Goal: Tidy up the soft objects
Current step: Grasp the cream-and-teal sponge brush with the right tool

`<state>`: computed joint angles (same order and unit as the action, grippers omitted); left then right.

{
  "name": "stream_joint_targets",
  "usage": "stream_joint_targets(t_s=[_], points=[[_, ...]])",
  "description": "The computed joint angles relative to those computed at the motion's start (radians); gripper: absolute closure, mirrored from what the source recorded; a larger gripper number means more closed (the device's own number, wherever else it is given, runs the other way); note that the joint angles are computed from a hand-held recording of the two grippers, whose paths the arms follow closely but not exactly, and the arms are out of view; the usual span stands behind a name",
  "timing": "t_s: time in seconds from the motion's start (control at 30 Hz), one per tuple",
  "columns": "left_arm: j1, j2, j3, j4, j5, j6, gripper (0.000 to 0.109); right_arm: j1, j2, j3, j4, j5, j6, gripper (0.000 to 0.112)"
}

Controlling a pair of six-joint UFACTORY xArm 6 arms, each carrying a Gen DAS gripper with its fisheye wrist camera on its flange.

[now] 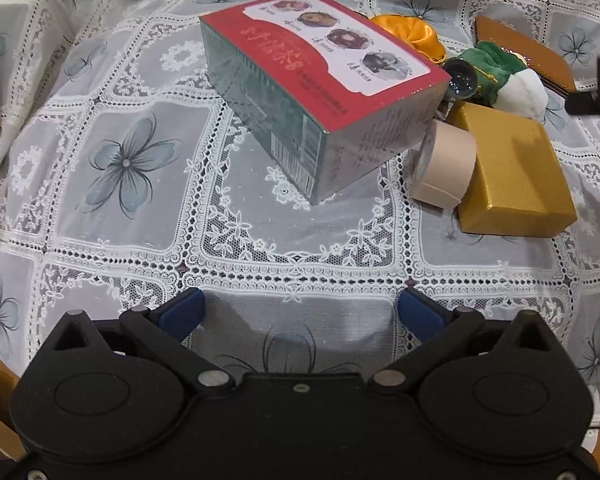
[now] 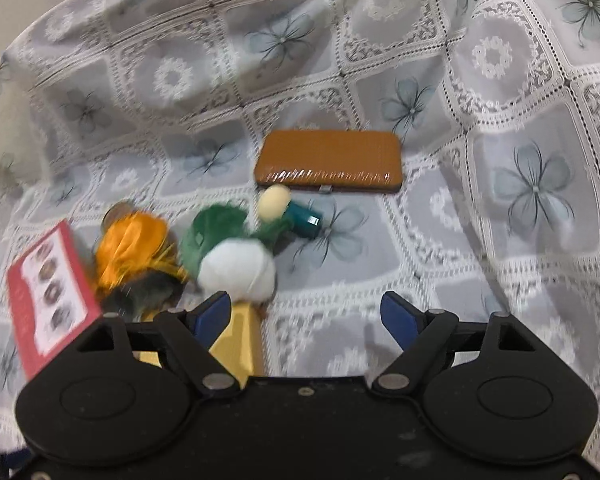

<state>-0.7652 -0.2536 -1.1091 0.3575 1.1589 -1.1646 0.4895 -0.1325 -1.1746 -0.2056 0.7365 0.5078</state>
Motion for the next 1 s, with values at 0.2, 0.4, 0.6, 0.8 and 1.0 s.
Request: stream_joint_targets(t_s=[0.2,0.4,0.6,0.8,1.0], points=[[-0.007,0.004,-0.002,0.011,0.001,-0.002,0.008,-0.042,0.119,-0.113,-0.004,-0.029,0.017,0.031],[-0.011,-0.002,0.006,0.016,-0.006,-0.005,0.008,-0.053,0.271,-0.268,-0.026,-0.038,0.049,0.031],[-0.019,-0.008,0.010,0.023,-0.005,-0.012,0.008,-0.055,0.412,-0.412,-0.015,0.015,0.056,0.032],[-0.018,-0.007,0.011,0.023,-0.006,-0.012,0.008,-0.066,0.461,-0.445,0.086,0.024,0.013,0.045],[-0.018,-0.007,0.010,0.024,-0.003,-0.014,0.008,-0.077,0.470,-0.442,0.185,-0.011,-0.035,0.056]])
